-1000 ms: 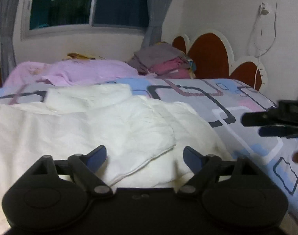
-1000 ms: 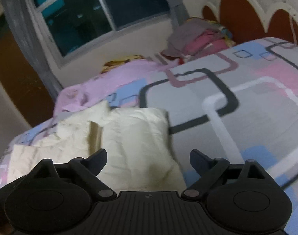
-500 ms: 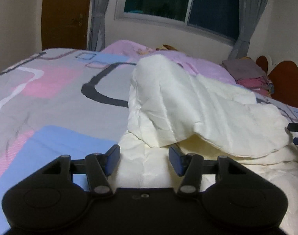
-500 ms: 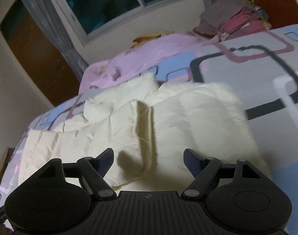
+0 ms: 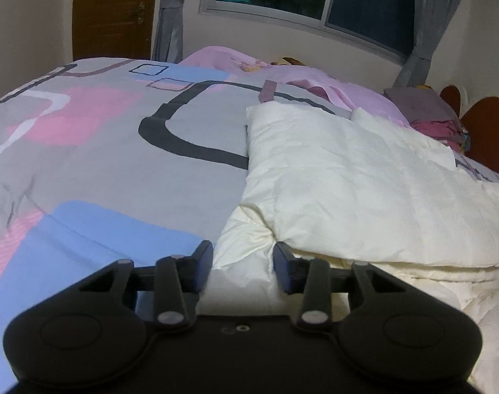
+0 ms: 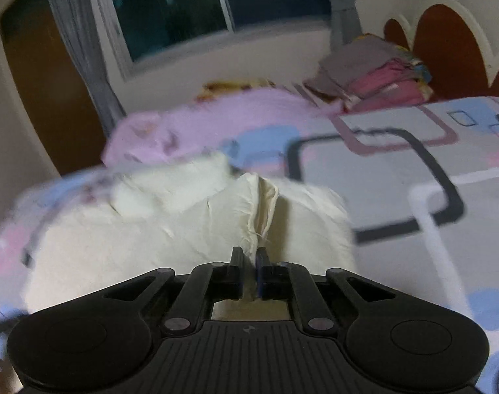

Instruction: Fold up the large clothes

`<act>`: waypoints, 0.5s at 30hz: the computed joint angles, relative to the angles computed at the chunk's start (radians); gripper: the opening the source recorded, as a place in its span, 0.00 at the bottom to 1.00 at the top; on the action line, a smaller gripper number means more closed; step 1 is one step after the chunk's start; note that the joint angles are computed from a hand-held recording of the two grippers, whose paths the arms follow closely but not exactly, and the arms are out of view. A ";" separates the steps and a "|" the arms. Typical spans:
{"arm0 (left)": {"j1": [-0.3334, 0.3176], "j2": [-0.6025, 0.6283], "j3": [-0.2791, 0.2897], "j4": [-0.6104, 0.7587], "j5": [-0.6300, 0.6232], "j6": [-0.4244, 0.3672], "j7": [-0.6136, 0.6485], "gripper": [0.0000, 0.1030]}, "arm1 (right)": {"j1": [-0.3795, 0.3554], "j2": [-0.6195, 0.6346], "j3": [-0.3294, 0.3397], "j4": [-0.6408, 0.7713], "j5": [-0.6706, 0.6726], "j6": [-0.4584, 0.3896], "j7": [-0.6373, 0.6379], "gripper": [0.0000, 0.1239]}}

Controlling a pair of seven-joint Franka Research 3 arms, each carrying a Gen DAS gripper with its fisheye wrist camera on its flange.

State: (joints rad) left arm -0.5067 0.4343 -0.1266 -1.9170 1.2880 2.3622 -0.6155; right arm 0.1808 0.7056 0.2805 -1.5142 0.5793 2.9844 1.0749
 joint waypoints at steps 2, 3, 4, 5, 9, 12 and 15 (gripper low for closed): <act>0.002 0.000 0.001 -0.002 0.001 0.005 -0.002 0.39 | 0.003 0.012 -0.009 0.007 0.014 -0.009 0.038 0.05; 0.003 -0.003 0.002 -0.006 0.005 0.010 -0.009 0.39 | 0.003 0.010 -0.010 0.001 0.015 -0.005 0.042 0.05; 0.004 -0.006 0.003 -0.010 0.010 0.014 -0.015 0.39 | 0.002 0.004 -0.010 -0.008 0.013 0.001 0.041 0.05; 0.006 -0.007 0.002 -0.012 0.010 0.017 -0.009 0.39 | -0.009 -0.004 0.007 -0.024 0.017 0.019 0.022 0.05; 0.013 -0.011 0.001 -0.020 0.014 0.031 -0.002 0.39 | 0.058 0.012 -0.077 0.008 -0.048 -0.010 0.078 0.05; 0.023 -0.023 -0.004 -0.028 -0.006 0.043 0.029 0.40 | 0.077 0.049 -0.103 0.048 -0.097 -0.027 0.101 0.06; 0.000 -0.092 -0.004 -0.081 0.062 0.025 -0.053 0.43 | 0.022 0.015 -0.040 -0.001 -0.082 0.031 0.048 0.07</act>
